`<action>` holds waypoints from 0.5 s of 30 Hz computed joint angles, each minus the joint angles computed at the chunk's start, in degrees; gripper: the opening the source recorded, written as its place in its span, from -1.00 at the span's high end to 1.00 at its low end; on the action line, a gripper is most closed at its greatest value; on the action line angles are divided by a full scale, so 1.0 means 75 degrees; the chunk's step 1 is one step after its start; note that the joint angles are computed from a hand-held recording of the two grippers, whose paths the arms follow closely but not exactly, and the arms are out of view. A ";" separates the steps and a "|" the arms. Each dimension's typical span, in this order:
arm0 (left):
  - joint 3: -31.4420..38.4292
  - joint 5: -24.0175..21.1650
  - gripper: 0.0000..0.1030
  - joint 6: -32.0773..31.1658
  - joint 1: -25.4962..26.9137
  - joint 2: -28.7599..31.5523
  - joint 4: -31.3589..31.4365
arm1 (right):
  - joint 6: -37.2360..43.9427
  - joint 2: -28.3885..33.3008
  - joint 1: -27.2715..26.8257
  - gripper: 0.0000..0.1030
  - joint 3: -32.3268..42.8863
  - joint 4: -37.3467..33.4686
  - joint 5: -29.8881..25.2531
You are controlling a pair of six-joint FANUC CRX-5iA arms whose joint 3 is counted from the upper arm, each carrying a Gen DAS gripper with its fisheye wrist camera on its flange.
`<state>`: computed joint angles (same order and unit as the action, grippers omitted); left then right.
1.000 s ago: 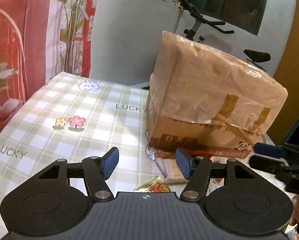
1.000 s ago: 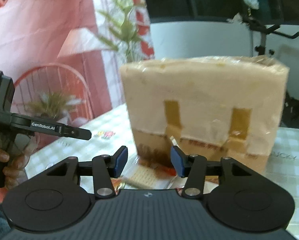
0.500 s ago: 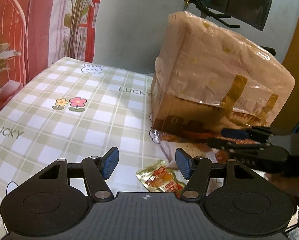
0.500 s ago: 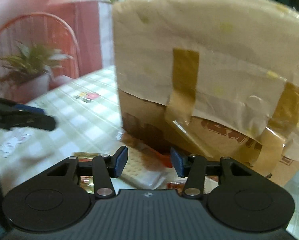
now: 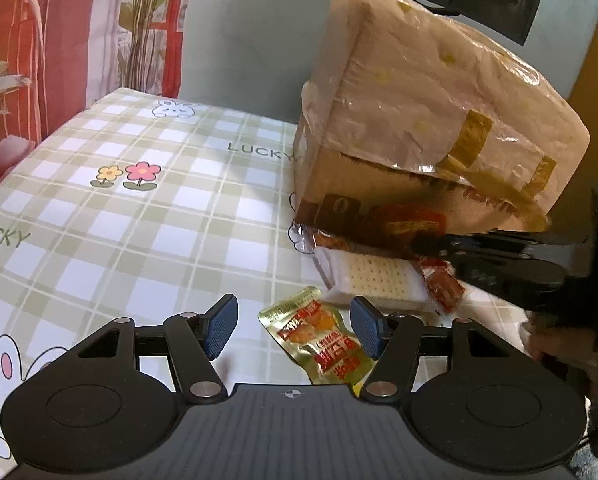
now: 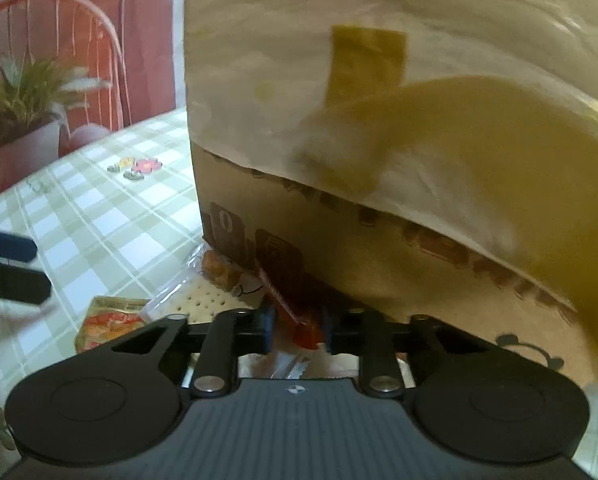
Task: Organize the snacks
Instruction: 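Grasp the red-wrapped candy with the right tool while the left tool approaches the gold packet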
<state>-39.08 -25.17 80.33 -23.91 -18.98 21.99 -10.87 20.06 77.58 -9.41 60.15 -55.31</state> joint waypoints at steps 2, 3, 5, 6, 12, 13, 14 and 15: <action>0.0020 -0.0060 -0.25 0.0081 -0.0022 0.0026 -0.0050 | -0.0643 -0.0167 0.0107 0.90 -0.0252 0.0303 -0.0042; 0.0028 -0.0091 -0.25 0.0106 -0.0040 0.0042 -0.0066 | -0.0929 -0.0219 0.0173 0.90 -0.0341 0.0439 -0.0118; 0.0041 -0.0149 -0.25 0.0124 -0.0086 0.0083 -0.0082 | -0.1679 -0.0370 0.0323 0.90 -0.0612 0.0759 -0.0200; 0.0040 -0.0165 -0.25 0.0112 -0.0105 0.0103 -0.0076 | -0.2020 -0.0435 0.0388 0.90 -0.0732 0.0896 -0.0231; 0.0371 -0.0503 -0.26 0.0676 -0.0276 0.0340 -0.0669 | -0.3885 -0.0770 0.0747 0.90 -0.1383 0.1583 -0.0376; 0.0439 -0.0574 -0.26 0.0768 -0.0312 0.0385 -0.0768 | -0.4100 -0.0822 0.0775 0.90 -0.1467 0.1664 -0.0397; 0.0514 -0.0651 -0.26 0.0861 -0.0354 0.0433 -0.0880 | -0.4244 -0.0842 0.0802 0.90 -0.1507 0.1727 -0.0473; 0.0576 -0.0722 -0.27 0.0924 -0.0383 0.0464 -0.0967 | -0.4334 -0.0853 0.0832 0.90 -0.1528 0.1782 -0.0558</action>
<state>-34.76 -30.58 87.26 -26.79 -15.50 14.74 -43.38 13.67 83.82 -20.86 73.51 -59.50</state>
